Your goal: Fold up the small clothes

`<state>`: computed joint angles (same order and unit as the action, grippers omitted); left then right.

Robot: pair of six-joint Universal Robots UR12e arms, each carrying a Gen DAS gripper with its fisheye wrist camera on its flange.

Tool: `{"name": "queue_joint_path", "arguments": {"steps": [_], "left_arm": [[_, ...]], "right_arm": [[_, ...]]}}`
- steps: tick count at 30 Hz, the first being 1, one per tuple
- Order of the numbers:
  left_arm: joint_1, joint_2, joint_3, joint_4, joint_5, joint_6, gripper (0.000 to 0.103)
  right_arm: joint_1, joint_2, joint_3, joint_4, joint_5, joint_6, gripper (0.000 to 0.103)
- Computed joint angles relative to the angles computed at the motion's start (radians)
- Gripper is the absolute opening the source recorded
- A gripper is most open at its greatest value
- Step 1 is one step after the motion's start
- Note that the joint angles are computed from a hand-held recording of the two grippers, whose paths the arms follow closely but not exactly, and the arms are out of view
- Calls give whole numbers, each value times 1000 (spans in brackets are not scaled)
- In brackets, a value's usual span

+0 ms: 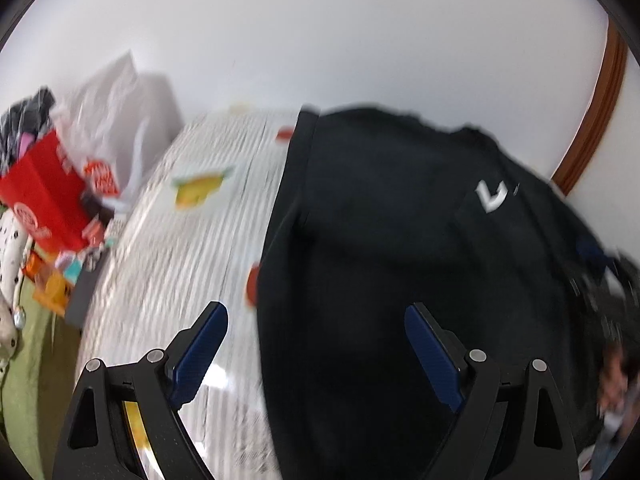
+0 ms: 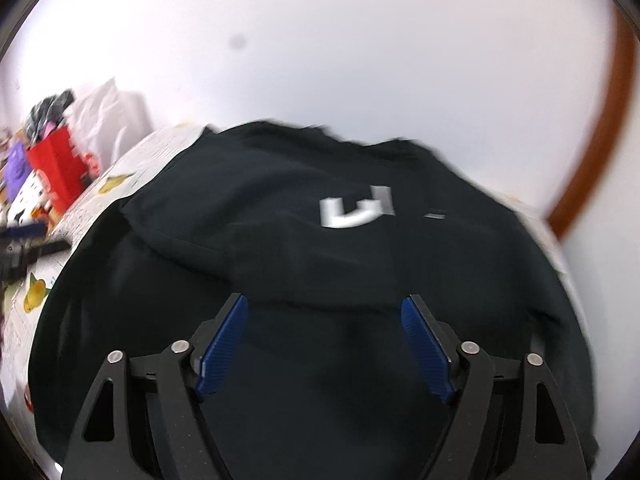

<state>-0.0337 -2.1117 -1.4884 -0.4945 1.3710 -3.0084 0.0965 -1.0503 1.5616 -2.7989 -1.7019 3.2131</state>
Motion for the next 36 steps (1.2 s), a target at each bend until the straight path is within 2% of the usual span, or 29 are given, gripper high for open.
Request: {"name": "queue_joint_path", "arguments": {"steps": [2, 5, 8, 10, 11, 12, 13, 15, 17, 18, 21, 25, 27, 29, 31, 32, 33, 36], "left_arm": [[7, -1, -22, 16, -8, 22, 90], [4, -7, -57, 73, 23, 40, 90], [0, -9, -73, 88, 31, 76, 89], [-5, -2, -91, 106, 40, 87, 89], [-7, -4, -91, 107, 45, 88, 89], [-9, -10, -88, 102, 51, 87, 89], [-11, -15, -81, 88, 58, 84, 90], [-11, -16, -84, 88, 59, 71, 92], [-6, -16, -86, 92, 48, 63, 92], [-5, -17, -87, 94, 45, 63, 92], [-5, -18, -94, 117, 47, 59, 93], [-4, -20, -94, 122, 45, 54, 94], [-6, -21, -93, 124, 52, 49, 96], [-5, -23, -93, 128, 52, 46, 97], [-6, -23, -95, 131, 53, 43, 98], [-5, -24, -94, 131, 55, 40, 99], [-6, -23, -96, 132, 55, 39, 99], [-5, -22, -100, 138, 53, 36, 100]], "right_arm": [[11, 54, -69, 49, 6, -5, 80], [16, 107, -136, 100, 17, 4, 80], [27, 155, -200, 156, -34, 29, 80], [27, 169, -212, 143, -38, 46, 80], [25, 172, -214, 134, -41, 52, 76], [24, 173, -217, 136, -50, 54, 60], [19, 168, -215, 147, -46, 47, 57], [5, 152, -195, 126, -16, 37, 39], [-14, 127, -171, 102, 8, 16, 9], [-26, 105, -144, 64, -14, 15, 0], [-62, 61, -91, 3, -104, 53, 0], [-136, 18, -61, 71, -192, 205, 1], [-158, -7, -33, 77, -150, 239, 5], [-151, -18, -13, 50, -100, 199, 8], [-127, -10, -17, 34, -71, 142, 34], [-112, -2, -20, 18, -53, 111, 56], [-94, 9, -25, 0, -26, 74, 64], [-42, 52, -77, 46, 50, -16, 64]]}}
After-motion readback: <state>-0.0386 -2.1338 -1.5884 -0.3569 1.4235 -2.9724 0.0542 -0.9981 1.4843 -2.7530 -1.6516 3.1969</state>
